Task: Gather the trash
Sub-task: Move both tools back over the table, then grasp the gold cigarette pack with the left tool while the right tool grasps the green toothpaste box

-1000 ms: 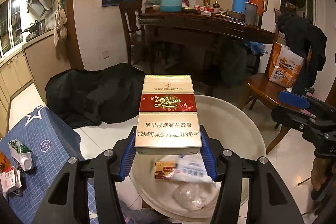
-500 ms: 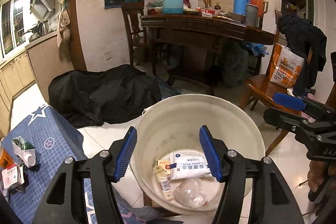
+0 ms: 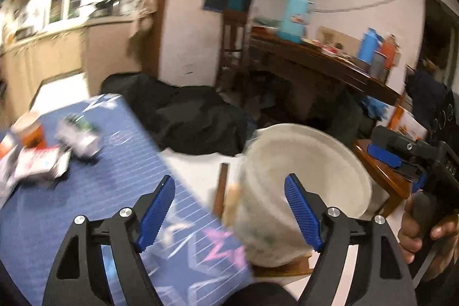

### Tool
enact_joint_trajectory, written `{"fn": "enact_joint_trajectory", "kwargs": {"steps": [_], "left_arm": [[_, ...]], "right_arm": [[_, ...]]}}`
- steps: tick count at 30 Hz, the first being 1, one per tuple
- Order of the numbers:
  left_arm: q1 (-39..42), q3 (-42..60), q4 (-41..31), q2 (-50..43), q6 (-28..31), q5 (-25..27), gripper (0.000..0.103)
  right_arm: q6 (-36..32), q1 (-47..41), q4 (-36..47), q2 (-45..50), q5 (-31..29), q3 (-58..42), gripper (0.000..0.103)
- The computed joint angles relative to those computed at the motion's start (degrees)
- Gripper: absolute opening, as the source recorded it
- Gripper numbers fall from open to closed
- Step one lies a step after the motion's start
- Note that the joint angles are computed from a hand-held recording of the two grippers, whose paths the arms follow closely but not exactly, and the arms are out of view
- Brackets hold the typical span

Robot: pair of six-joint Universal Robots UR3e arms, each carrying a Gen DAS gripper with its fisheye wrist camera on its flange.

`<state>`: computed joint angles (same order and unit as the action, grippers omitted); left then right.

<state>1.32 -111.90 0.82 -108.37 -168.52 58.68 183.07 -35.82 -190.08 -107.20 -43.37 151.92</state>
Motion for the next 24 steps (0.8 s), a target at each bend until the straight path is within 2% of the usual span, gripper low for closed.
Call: {"fn": "enact_joint_trajectory", "kwargs": {"steps": [2,5,8,12,13,15,17,21,24], "left_arm": [[3.7,-5.4,2.8,3.0,2.2,1.8,0.079],[9.1,-15.9,13.3,6.9,5.0,8.3,0.079],[17.8,-24.7,19.2,11.5,6.6,11.9,0.084],[31.1,-31.6,19.8,17.4,9.3,13.0,0.085],[34.0,-32.4,18.8,18.7,9.8,13.4,0.087],[40.8,-33.2,15.8,20.4,11.4,12.3,0.097],[44.7,-33.6,16.7,19.3,10.7,12.3,0.098],[46.2,-29.2,15.2,12.5,9.8,13.2,0.098],[43.4,-26.0,15.6,6.9,8.4,17.4,0.098]], "right_arm": [[2.9,5.2,-6.8,6.6,-1.5,-2.0,0.098],[2.4,17.0,-5.2,15.4,-5.7,-10.0,0.098],[2.9,28.1,-6.1,23.0,-13.7,-17.2,0.098],[1.5,38.9,-1.6,30.9,-19.7,-27.5,0.098],[1.1,40.9,-0.8,32.6,-20.7,-29.6,0.098],[0.1,44.5,1.9,36.2,-22.2,-34.8,0.098],[-0.4,47.4,4.7,39.8,-23.0,-40.6,0.098],[-1.0,53.2,12.7,48.3,-24.9,-56.5,0.098],[-2.6,56.7,21.0,55.3,-25.8,-70.9,0.098]]}}
